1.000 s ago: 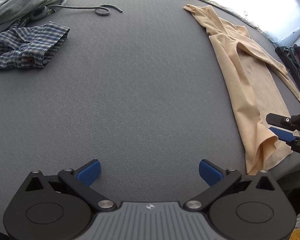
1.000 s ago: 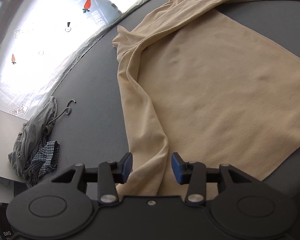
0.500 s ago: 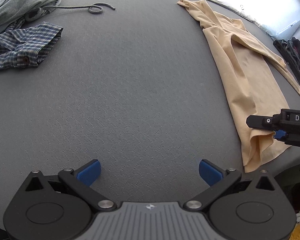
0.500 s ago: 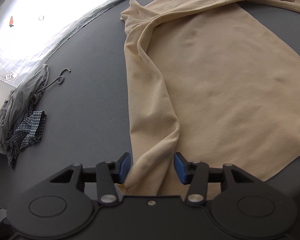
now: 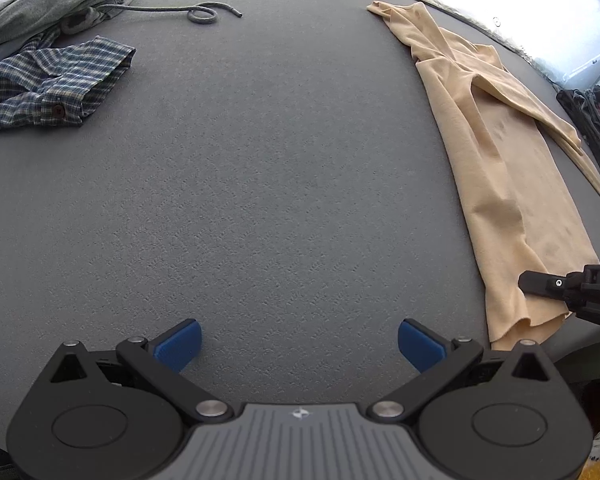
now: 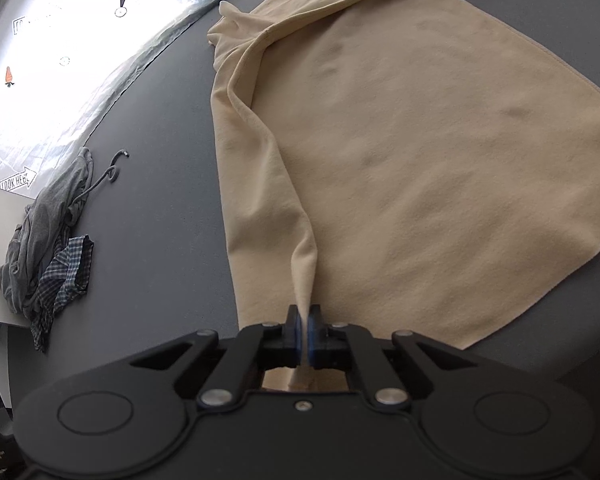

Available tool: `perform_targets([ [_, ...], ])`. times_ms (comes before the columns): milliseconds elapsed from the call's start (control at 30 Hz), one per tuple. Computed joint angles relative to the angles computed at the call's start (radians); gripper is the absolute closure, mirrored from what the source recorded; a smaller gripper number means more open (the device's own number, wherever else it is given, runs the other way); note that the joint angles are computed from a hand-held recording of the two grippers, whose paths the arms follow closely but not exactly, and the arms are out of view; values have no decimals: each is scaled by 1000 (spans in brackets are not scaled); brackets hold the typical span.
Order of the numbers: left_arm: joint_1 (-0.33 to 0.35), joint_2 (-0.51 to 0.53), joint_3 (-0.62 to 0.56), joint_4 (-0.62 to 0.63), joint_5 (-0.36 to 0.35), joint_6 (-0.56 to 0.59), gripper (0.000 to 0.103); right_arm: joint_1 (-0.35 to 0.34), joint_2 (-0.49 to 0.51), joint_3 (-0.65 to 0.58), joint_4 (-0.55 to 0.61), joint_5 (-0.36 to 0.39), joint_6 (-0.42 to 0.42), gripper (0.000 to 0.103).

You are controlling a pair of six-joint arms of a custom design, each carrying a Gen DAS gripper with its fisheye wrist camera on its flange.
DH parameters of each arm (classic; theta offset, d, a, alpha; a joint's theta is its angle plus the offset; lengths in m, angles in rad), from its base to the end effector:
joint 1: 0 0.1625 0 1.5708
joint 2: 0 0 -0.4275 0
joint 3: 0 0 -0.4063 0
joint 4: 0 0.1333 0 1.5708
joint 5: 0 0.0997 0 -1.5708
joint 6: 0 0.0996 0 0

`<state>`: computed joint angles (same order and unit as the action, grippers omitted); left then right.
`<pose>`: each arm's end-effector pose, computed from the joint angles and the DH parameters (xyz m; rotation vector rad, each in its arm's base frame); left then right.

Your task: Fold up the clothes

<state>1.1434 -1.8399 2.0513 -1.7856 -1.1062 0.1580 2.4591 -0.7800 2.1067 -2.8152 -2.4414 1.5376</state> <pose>0.0029 -0.4228 0.4007 0.7723 2.5666 -0.0897 0.4211 -0.2686 -0.0033 -0.7691 -2.4386 1.0768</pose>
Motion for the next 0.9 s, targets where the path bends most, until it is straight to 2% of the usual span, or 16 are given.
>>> perform_targets([
  [133, -27, -6, 23, -5, -20, -2, 0, 39, -34, 16, -8, -51, -44, 100],
  [267, -68, -9, 51, -7, -35, -8, 0, 56, -87, 42, 81, -82, -1, 100],
  [333, -91, -9, 68, -6, -37, -24, 0, 43, -115, 72, 123, -68, 31, 100],
  [433, -124, -8, 92, -3, -30, -61, 0, -3, -137, 125, 121, -4, 41, 100],
  [500, -148, -9, 109, -4, -12, -95, 0, -20, -145, 148, 58, 20, -35, 100],
  [567, -170, -8, 123, -10, 1, -133, 0, -34, -164, 162, 28, 39, -106, 96],
  [600, -181, -3, 129, -19, 3, -159, 0, -37, -180, 162, 40, 45, -135, 89],
  [633, -192, 0, 134, -31, 11, -181, 0, -36, -200, 165, 54, 38, -153, 77],
  [700, -218, 13, 144, -68, 34, -229, 0, -30, -250, 185, 58, 9, -181, 68],
  [800, -244, 56, 141, -149, 56, -290, 0, -29, -343, 231, 60, -57, -176, 65],
  [900, -263, 138, 116, -243, 73, -328, 0, -49, -462, 280, 129, -141, -133, 64],
])
